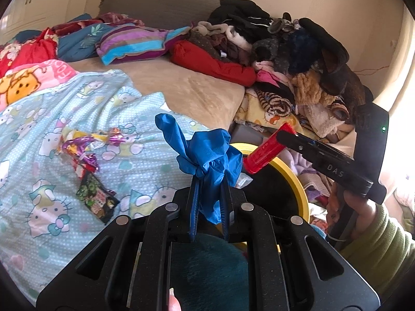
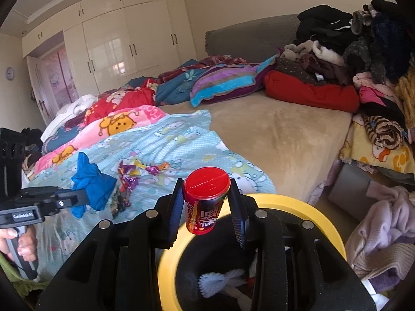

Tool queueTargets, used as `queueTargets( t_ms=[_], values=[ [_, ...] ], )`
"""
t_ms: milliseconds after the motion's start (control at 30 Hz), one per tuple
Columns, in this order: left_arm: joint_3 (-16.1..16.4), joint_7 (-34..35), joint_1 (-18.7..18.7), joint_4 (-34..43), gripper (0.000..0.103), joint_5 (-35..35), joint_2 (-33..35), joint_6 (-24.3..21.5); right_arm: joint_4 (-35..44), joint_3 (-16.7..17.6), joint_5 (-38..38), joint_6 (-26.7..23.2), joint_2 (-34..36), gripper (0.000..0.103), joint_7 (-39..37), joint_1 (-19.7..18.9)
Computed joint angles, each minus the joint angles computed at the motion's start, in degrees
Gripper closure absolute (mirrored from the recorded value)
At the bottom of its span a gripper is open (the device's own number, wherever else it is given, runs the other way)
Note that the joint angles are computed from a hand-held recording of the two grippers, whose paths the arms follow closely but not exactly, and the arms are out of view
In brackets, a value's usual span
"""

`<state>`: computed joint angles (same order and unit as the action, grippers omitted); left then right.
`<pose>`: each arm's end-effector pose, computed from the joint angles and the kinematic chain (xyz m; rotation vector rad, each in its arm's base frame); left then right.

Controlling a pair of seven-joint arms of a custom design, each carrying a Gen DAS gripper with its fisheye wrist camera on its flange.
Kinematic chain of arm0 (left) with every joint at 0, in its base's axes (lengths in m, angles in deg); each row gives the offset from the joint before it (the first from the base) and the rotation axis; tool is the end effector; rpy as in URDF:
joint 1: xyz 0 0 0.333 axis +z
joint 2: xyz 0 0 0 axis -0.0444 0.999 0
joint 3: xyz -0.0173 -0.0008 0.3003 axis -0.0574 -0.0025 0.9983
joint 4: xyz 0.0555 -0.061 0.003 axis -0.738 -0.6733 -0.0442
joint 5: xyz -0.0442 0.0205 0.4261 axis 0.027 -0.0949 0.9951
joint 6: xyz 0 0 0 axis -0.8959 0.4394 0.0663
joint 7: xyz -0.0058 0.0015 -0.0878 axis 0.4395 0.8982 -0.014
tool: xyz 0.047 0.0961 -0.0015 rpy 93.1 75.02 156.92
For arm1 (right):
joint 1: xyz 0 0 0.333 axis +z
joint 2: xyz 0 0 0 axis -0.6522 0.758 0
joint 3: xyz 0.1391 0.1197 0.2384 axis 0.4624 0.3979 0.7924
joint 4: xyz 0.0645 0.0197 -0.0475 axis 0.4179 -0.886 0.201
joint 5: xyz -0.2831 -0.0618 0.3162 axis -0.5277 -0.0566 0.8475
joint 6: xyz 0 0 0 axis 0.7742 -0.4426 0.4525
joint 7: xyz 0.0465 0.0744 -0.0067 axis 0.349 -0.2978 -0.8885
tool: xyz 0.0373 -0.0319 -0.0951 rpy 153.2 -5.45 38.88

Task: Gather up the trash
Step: 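Carry the red tube and blue glove over the yellow-rimmed bin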

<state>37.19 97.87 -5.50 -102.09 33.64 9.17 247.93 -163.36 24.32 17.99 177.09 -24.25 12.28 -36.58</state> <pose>0.6467 -0.1488 0.5051 -1.7583 1.9202 -1.2032 0.7011 0.0819 0.5062 -1.8317 1.1891 -0.4422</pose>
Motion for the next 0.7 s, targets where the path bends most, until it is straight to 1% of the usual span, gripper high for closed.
queueTargets(
  t_ms=[233,433,700],
  values=[
    [-0.99,0.03,-0.70,1.59,0.094,1.00,1.40,-1.01,0.00,-0.43,0.61,1.12,0.18,0.071,0.60,-0.88],
    [-1.83,-0.14,-1.16,2.60,0.094,2.04,2.34,-1.61,-0.42,-0.73,-1.03,3.15,0.45,0.071,1.40,-1.08],
    [-2.72,-0.20,-1.45,3.86,0.094,3.13,3.60,-3.44,0.36,-1.22,-3.16,2.34,1.81,0.071,5.00,-2.32]
  ],
)
